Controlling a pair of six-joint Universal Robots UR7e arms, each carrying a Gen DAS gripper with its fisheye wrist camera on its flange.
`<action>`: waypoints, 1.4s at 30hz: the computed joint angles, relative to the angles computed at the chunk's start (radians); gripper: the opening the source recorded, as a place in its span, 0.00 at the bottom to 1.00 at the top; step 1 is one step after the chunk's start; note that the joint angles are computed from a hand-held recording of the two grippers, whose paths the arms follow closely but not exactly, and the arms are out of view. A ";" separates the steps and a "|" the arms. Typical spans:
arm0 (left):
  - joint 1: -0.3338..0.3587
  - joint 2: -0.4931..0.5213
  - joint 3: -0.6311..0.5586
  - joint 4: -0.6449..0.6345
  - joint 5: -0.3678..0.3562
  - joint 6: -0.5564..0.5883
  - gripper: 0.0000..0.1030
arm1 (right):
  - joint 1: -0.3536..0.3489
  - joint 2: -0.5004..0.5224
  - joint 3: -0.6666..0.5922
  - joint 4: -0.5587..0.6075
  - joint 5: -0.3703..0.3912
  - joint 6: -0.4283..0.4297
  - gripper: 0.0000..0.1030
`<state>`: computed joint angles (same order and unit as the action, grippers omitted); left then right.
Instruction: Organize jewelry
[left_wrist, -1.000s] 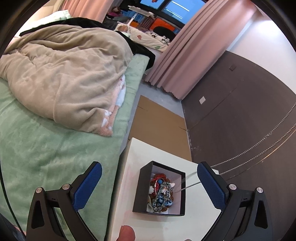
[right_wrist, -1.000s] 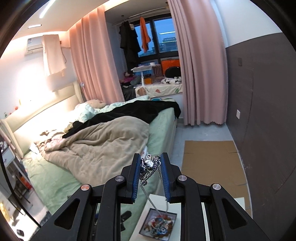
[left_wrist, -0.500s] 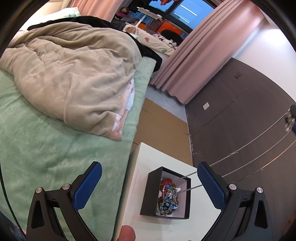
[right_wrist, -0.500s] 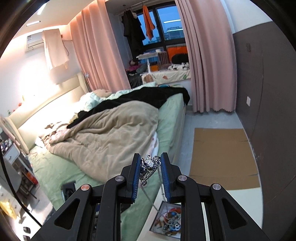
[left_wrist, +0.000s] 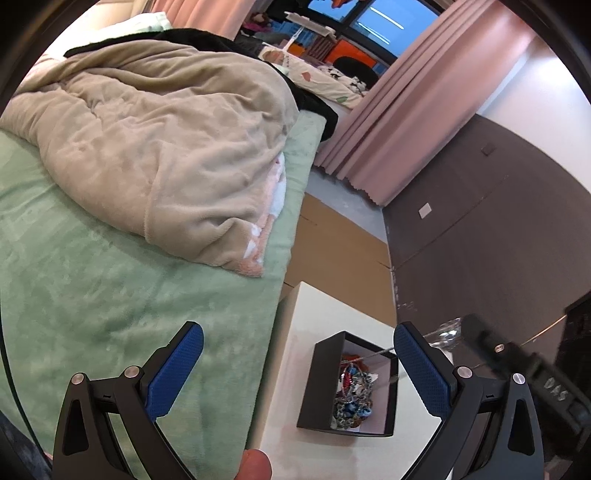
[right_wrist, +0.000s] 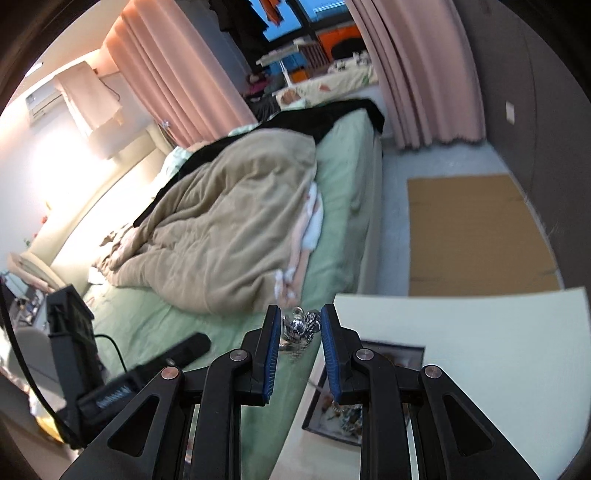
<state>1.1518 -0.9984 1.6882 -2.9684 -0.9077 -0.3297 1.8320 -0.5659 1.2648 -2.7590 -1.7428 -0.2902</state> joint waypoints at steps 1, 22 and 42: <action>-0.002 0.004 -0.004 0.008 0.010 0.004 1.00 | -0.009 0.000 -0.004 0.028 0.009 0.011 0.34; -0.123 0.103 0.008 0.049 0.099 0.166 0.99 | -0.121 -0.240 0.307 -0.160 -0.035 0.033 1.00; -0.211 0.117 0.092 0.008 0.107 0.260 1.00 | -0.159 -0.388 0.521 -0.241 -0.134 -0.053 1.00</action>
